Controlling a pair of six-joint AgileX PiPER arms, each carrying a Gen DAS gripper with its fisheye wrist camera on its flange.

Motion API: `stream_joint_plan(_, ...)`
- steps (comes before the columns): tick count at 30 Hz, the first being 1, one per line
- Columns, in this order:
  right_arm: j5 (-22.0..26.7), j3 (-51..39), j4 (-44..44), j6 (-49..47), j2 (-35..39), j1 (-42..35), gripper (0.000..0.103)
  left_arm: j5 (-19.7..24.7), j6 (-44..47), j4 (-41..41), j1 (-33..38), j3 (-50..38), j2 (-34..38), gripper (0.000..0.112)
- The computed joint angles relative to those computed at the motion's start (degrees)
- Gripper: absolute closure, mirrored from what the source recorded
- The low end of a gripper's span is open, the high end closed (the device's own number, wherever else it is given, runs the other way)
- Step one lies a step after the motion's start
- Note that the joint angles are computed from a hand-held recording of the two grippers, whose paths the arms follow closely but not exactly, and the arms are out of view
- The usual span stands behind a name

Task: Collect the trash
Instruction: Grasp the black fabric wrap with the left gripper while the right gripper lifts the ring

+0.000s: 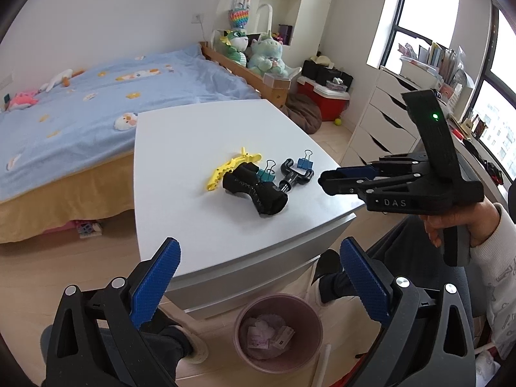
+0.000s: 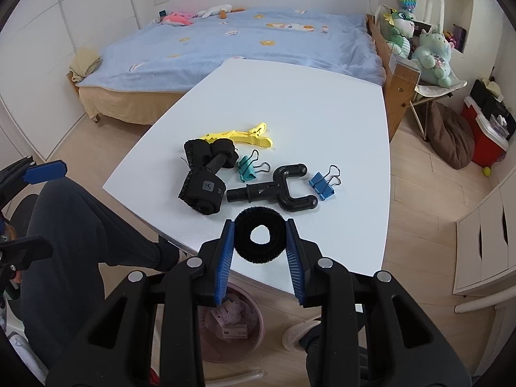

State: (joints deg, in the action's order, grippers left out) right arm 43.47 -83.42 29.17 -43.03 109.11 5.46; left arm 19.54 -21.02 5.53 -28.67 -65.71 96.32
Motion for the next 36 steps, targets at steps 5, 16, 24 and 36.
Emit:
stream_joint_plan(5, -0.21, 1.95, 2.05, -1.64, -1.74, -1.24, 0.072, 5.16, 3.64, -7.01, 2.08, -8.36, 5.39, 0.017)
stream_joint_plan(16, 0.05, 3.6, 4.09, -3.82, -2.91, -3.66, 0.072, 16.63, 6.78, -19.67, 6.51, -27.01, 19.38, 0.017)
stream_joint_plan(24, 0.45, 3.93, 4.87, -4.83, -3.17, -4.65, 0.072, 21.65, 1.31, -24.96, 8.61, -36.27, 27.58, 0.018)
stream_joint_plan(36, 0.96, 3.64, 5.33, -5.56, -2.88, -5.32, 0.072, 23.53, -0.66, -27.38, 8.17, -41.3, 31.89, 0.061)
